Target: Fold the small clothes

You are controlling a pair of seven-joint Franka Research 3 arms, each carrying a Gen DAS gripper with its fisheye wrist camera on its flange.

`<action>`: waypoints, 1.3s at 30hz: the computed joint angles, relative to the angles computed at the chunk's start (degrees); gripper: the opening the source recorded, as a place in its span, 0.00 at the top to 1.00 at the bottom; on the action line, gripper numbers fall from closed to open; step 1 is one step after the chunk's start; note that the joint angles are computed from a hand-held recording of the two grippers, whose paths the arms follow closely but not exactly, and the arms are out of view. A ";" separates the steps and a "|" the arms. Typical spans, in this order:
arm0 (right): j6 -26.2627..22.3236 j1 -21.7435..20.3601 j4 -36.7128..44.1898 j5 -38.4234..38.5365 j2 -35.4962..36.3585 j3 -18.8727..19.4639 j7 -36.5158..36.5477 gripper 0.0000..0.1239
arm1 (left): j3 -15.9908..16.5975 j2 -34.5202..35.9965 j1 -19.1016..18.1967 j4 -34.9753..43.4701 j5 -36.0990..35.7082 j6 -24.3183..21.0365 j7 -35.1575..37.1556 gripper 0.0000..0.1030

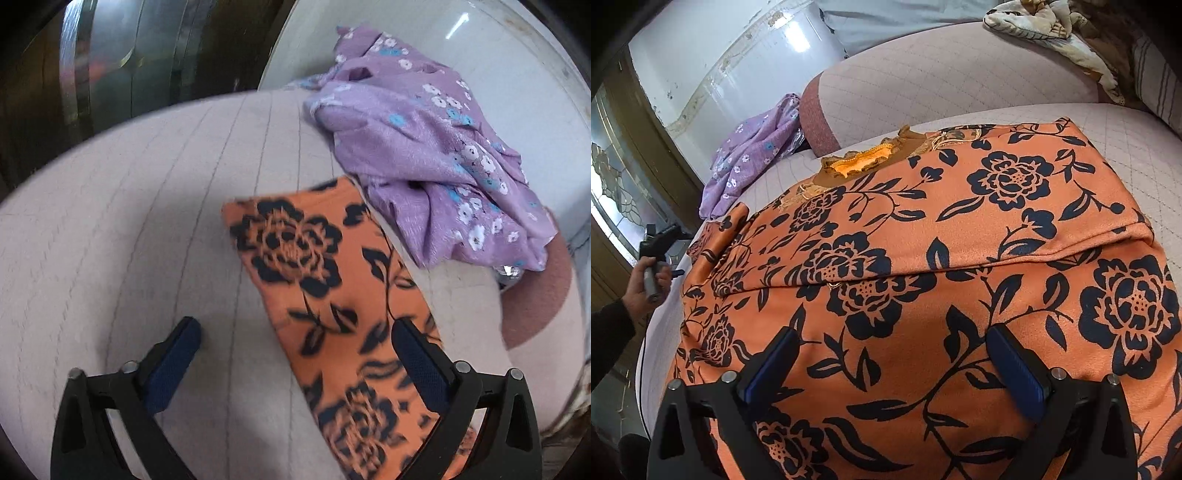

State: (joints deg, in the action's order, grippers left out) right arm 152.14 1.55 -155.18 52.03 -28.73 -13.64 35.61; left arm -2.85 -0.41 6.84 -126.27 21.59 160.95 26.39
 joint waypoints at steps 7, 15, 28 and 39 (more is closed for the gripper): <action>1.21 0.45 -0.28 0.30 0.15 0.15 -0.59 0.17 | -0.07 1.81 -0.31 4.37 2.52 -6.04 3.45 0.97; 0.19 0.65 0.09 1.82 0.24 -0.73 -1.60 0.17 | -0.62 -6.86 -1.79 0.11 -5.14 1.69 9.91 0.97; -1.22 -0.19 0.30 3.52 0.13 -0.71 -2.50 0.17 | -10.16 -16.33 -6.28 3.73 6.34 2.12 9.78 0.97; -9.70 -4.40 1.68 1.82 -1.54 -1.84 2.97 0.18 | -17.20 7.42 -29.14 30.43 -0.99 -22.62 29.07 0.24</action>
State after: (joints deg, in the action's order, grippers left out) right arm 142.44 -2.85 -153.50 53.85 -30.27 -15.47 38.58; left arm -20.04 7.00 -22.30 -95.84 20.60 138.33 55.46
